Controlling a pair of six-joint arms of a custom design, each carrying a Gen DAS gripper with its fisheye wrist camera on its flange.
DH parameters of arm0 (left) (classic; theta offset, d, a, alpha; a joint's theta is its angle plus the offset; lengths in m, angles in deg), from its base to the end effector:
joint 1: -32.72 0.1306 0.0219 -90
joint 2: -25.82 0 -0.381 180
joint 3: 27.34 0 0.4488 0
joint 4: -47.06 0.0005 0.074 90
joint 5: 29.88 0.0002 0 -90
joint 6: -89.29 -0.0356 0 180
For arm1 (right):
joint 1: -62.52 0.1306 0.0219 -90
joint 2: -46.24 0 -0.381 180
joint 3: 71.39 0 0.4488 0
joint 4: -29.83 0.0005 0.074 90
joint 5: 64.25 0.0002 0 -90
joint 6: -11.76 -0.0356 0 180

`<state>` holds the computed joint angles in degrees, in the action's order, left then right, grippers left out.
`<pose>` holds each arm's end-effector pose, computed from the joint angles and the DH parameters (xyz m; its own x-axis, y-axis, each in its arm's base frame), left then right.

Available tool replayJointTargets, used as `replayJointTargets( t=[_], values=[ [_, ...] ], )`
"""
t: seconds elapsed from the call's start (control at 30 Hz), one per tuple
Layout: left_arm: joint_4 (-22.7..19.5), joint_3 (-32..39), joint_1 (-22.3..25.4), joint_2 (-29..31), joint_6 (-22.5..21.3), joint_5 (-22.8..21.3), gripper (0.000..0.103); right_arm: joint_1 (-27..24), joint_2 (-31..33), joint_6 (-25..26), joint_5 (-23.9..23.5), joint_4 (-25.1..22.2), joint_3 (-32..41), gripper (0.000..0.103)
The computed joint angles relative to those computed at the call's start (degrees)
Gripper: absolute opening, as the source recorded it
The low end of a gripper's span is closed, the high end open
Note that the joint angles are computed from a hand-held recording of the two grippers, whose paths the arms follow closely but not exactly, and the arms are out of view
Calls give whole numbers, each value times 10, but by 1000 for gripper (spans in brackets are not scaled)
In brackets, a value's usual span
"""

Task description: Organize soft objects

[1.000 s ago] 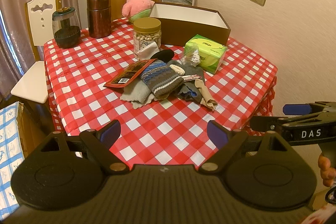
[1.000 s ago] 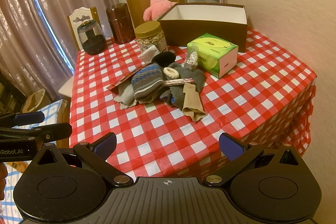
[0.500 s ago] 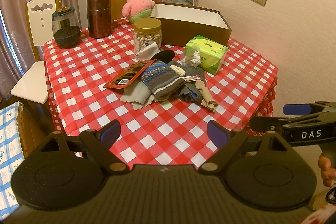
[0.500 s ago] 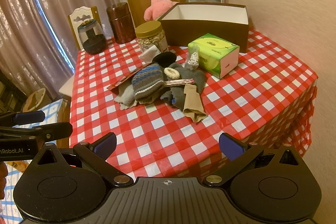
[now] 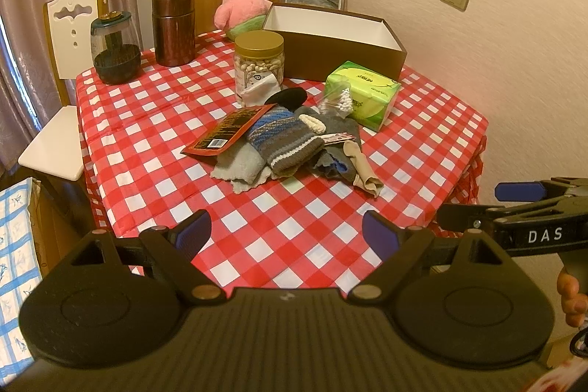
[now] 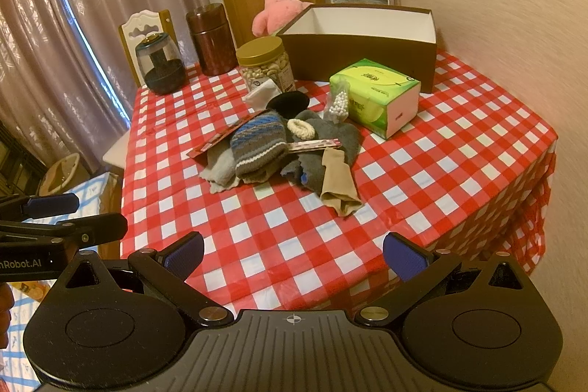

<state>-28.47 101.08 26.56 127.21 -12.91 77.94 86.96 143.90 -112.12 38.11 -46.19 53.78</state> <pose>0.5638 -0.0723 0.6271 -0.6636 0.2740 -0.6961 0.4543 0.8869 -0.0840 0.4974 0.2171 0.6339 -0.7195 0.2712 -0.6394 0.1518 0.9598 0.2362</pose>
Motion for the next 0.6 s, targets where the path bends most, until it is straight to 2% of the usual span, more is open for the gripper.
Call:
replayJointTargets(
  t=[0.6],
  values=[
    [-2, 2, 0, 1, 0, 1, 88, -4, 4, 3, -3, 4, -1, 103]
  ],
)
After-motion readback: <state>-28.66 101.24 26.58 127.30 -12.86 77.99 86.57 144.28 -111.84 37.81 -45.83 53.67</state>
